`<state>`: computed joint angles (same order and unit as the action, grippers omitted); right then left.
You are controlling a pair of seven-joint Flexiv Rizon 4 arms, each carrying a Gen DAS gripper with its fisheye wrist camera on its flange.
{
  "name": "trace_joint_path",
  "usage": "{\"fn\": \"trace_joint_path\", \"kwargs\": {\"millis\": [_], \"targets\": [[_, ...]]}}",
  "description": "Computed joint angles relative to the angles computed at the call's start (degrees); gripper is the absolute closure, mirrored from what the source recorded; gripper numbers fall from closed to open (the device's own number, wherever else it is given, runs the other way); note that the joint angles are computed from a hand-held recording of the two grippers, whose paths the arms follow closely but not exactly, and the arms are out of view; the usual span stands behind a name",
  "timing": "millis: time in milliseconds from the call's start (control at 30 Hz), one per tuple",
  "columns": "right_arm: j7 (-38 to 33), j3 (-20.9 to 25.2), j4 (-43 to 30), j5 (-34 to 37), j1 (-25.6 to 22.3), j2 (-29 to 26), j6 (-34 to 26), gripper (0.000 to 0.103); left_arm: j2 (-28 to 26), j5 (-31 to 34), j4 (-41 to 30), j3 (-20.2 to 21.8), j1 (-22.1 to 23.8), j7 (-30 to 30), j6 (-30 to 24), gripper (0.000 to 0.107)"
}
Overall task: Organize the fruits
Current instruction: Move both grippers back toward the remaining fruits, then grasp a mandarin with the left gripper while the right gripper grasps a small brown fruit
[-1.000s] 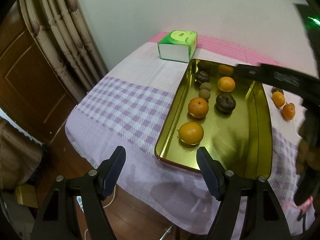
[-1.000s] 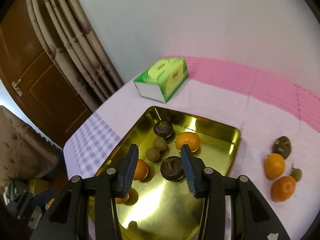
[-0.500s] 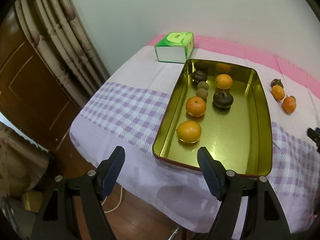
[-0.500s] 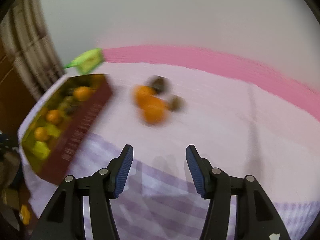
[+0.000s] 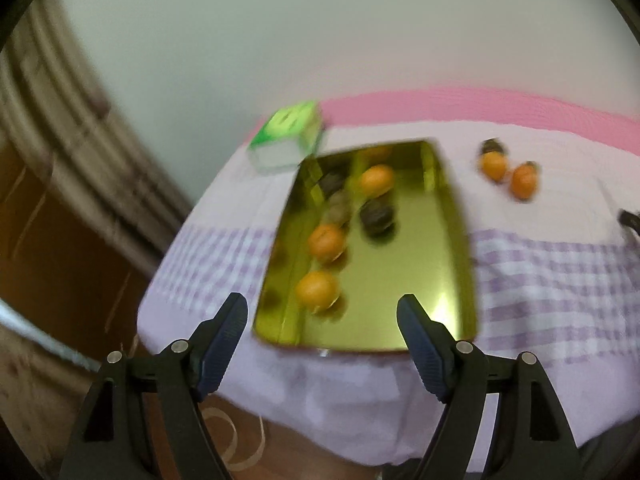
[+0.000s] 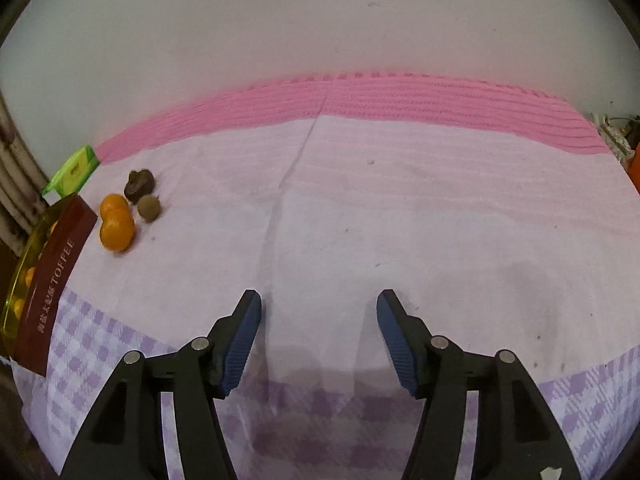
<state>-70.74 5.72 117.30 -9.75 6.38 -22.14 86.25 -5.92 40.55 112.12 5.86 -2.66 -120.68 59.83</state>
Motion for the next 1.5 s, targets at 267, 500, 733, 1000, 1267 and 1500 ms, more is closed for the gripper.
{"fn": "trace_joint_path", "kwargs": {"millis": [267, 500, 733, 1000, 1267, 1500], "targets": [[-1.8, 1.4, 0.9, -0.1, -1.0, -0.6, 3.2, 0.03, -6.6, -37.6, 1.0, -10.4, 5.1, 39.7, 13.2, 0.028], [-8.8, 13.6, -2.2, 7.5, -11.3, -2.6, 2.9, 0.028, -19.3, -52.5, -12.3, -11.5, 2.0, 41.9, 3.5, 0.029], [-16.1, 22.8, -4.9, 15.3, -19.0, -4.4, 2.0, 0.027, -30.3, -53.4, -26.0, -6.5, -1.7, 31.6, -6.3, 0.036], [-21.0, 23.7, -6.4, 20.4, -18.8, -4.4, 0.5, 0.021, -36.0, -49.3, -32.3, -4.9, -3.2, 26.9, -7.8, 0.045], [-23.7, 22.1, -7.0, 23.9, -16.9, -3.8, -0.3, 0.02, -33.8, -45.8, -28.2, -4.4, -4.4, 26.4, -4.3, 0.065], [-33.0, 28.9, -11.8, 27.9, -19.9, -4.8, -4.9, 0.03, -23.6, -51.7, -13.1, -9.0, -1.0, 33.7, 3.8, 0.065]]}}
